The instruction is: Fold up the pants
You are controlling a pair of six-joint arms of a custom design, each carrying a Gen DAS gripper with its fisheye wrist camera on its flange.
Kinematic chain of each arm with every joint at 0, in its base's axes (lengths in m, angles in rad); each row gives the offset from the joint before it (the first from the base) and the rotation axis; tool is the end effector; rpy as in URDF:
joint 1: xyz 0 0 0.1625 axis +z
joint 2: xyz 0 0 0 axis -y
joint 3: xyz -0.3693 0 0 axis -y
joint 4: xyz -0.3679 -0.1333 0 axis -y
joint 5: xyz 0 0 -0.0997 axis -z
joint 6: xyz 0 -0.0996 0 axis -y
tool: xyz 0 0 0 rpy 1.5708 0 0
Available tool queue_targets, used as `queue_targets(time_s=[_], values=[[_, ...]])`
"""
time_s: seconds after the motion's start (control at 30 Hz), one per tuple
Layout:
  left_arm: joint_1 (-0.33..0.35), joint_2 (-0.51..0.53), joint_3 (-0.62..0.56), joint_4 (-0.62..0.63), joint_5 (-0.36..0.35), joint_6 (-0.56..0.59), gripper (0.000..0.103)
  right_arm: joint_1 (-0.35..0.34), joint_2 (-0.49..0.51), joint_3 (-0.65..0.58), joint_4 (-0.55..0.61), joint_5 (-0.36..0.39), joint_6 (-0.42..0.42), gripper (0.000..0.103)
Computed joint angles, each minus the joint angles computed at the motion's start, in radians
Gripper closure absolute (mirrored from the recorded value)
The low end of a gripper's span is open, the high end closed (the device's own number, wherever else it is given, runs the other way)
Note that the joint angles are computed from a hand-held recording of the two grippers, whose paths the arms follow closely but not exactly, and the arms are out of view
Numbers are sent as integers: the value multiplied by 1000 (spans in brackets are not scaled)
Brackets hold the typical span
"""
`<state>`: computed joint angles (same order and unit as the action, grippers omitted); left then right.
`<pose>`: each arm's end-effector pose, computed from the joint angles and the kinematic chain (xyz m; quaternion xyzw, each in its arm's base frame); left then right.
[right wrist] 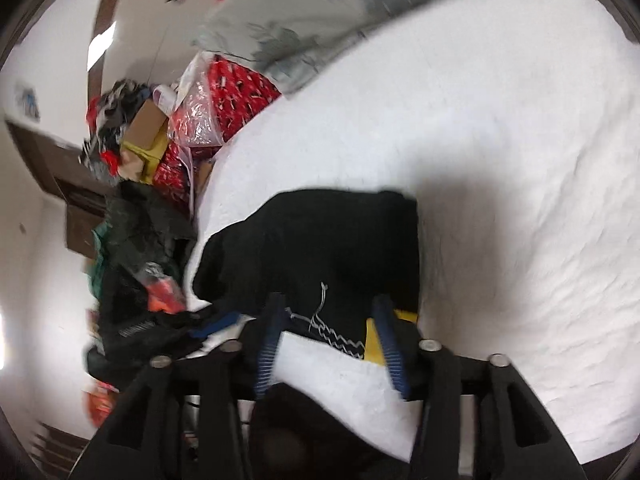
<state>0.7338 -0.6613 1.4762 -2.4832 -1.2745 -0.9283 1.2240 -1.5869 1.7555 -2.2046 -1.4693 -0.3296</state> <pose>-0.3757 -0.5574 0.0365 -0.0523 0.9865 -0.1445 0.0564 -0.0318 -0.5098 0.4262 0.0033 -0.9719 0.2336 0.0298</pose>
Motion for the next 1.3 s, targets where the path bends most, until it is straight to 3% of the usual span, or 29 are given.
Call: queue_targets(time_s=[0.13,0.27,0.43,0.6,0.8,0.97,1.3], values=[[25,-117,66,32,41,1,76,77,-1,55,-100,-87,-49,42],[64,-185,75,73,62,9,52,169,36,107,-185,-168,-89,40],[149,-218,39,121,-15,79,52,290,116,157,-315,-237,-153,36],[221,-141,-119,263,-134,185,52,391,239,174,-444,-308,-173,36],[271,-24,-348,490,-200,317,52,472,380,170,-581,-402,-198,36],[288,68,-505,628,-189,385,52,506,465,162,-651,-464,-220,36],[336,178,-660,709,-242,419,49,544,644,118,-859,-614,-273,36]])
